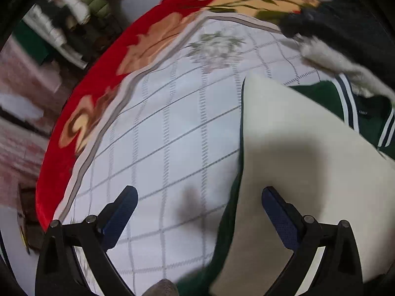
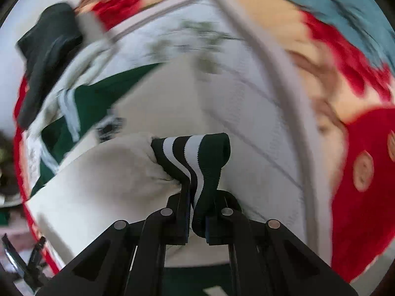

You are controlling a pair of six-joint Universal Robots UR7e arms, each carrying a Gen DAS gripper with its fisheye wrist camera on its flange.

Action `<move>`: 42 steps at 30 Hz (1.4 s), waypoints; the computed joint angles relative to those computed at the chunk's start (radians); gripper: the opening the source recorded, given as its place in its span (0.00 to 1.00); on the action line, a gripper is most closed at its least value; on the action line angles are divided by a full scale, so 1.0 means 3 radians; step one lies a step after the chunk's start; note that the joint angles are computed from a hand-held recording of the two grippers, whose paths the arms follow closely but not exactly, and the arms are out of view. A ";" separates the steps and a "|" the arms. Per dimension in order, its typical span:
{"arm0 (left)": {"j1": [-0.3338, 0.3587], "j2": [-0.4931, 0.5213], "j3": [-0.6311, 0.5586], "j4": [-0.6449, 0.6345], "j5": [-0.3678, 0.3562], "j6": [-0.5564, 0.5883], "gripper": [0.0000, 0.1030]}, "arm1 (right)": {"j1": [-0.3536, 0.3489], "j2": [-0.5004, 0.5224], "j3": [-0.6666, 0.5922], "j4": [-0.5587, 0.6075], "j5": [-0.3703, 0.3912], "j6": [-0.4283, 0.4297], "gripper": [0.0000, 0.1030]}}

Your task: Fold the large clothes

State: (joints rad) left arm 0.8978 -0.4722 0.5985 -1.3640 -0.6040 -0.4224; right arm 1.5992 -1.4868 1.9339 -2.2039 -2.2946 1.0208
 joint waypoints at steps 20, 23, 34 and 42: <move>-0.0140 0.0404 -0.0487 0.0161 -0.0413 0.0392 1.00 | -0.0377 -0.0018 0.0083 -0.0127 0.0796 -0.0852 0.22; -0.0045 0.0705 -0.0828 0.0530 -0.0599 0.0244 1.00 | -0.0519 0.0065 -0.0061 -0.0015 0.0955 -0.0863 0.24; -0.0275 0.0245 -0.0019 -0.0031 -0.0818 0.0516 1.00 | -0.0238 -0.0388 0.0139 0.1261 0.0731 -0.0653 0.34; -0.0306 0.0117 0.0647 -0.0305 -0.0919 0.0685 1.00 | -0.0519 -0.0592 0.0654 0.0150 0.0752 -0.0678 0.11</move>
State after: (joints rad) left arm 0.8060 -0.4371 0.7926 -1.4555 -0.8796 -0.2170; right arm 1.4434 -1.6642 2.1300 -2.1588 -2.0690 0.8175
